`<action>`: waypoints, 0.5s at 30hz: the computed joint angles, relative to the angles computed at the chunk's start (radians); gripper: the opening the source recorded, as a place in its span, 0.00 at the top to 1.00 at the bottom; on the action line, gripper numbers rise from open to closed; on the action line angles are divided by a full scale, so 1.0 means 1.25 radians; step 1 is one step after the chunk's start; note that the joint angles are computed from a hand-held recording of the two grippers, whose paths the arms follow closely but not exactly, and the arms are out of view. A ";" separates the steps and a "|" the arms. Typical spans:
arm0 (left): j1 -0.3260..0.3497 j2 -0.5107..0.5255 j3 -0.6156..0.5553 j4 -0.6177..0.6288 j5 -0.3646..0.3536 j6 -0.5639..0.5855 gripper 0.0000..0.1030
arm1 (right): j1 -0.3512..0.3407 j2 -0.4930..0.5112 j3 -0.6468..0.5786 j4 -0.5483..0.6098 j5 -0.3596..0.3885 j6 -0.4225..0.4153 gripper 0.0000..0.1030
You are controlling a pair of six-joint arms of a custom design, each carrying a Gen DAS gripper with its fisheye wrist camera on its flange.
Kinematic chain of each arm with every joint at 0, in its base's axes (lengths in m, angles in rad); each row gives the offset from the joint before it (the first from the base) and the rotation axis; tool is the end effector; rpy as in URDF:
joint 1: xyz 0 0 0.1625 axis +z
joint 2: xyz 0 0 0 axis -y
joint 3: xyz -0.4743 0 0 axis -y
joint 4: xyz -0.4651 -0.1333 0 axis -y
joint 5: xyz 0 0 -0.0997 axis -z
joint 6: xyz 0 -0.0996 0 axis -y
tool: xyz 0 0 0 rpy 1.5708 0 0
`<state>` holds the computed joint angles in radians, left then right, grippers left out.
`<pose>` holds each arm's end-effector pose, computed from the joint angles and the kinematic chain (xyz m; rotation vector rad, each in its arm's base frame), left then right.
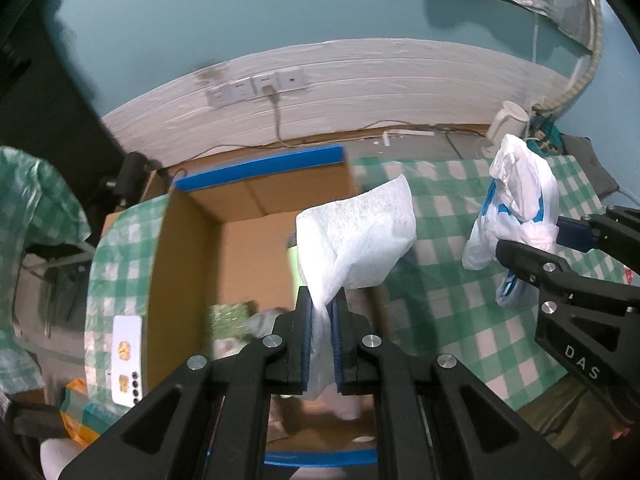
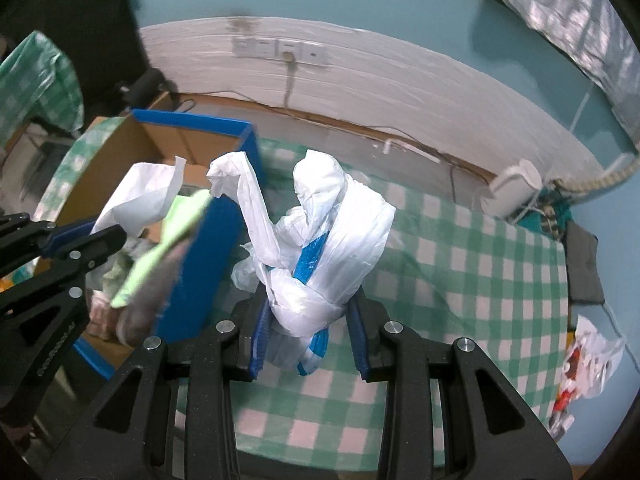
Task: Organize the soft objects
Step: 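Carry the tissue and plastic bag into the box and release both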
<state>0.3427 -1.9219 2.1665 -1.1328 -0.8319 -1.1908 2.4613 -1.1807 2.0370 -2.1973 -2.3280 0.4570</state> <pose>-0.2332 -0.2959 0.3752 0.3452 2.2043 -0.5231 0.4806 -0.3054 0.1566 0.6204 -2.3076 0.3772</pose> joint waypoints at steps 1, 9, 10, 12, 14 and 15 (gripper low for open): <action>0.001 -0.007 -0.002 0.015 0.002 -0.009 0.91 | 0.006 0.014 -0.011 -0.003 0.004 -0.005 0.68; 0.006 -0.072 -0.015 0.141 0.004 -0.088 0.91 | 0.037 0.100 -0.068 -0.032 0.043 -0.043 0.68; 0.007 -0.078 -0.017 0.157 0.005 -0.097 0.91 | 0.040 0.108 -0.073 -0.035 0.047 -0.046 0.68; 0.011 -0.090 -0.019 0.180 0.006 -0.111 0.91 | 0.045 0.126 -0.085 -0.041 0.057 -0.055 0.68; 0.016 -0.101 -0.022 0.205 0.008 -0.126 0.91 | 0.049 0.144 -0.098 -0.046 0.065 -0.061 0.68; 0.020 -0.107 -0.023 0.213 0.009 -0.131 0.91 | 0.052 0.153 -0.105 -0.048 0.070 -0.063 0.68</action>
<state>0.3679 -2.0559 2.1375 -0.8663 -0.8212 -1.3548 2.5260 -0.9895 1.9058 -2.2569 -2.2411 0.3779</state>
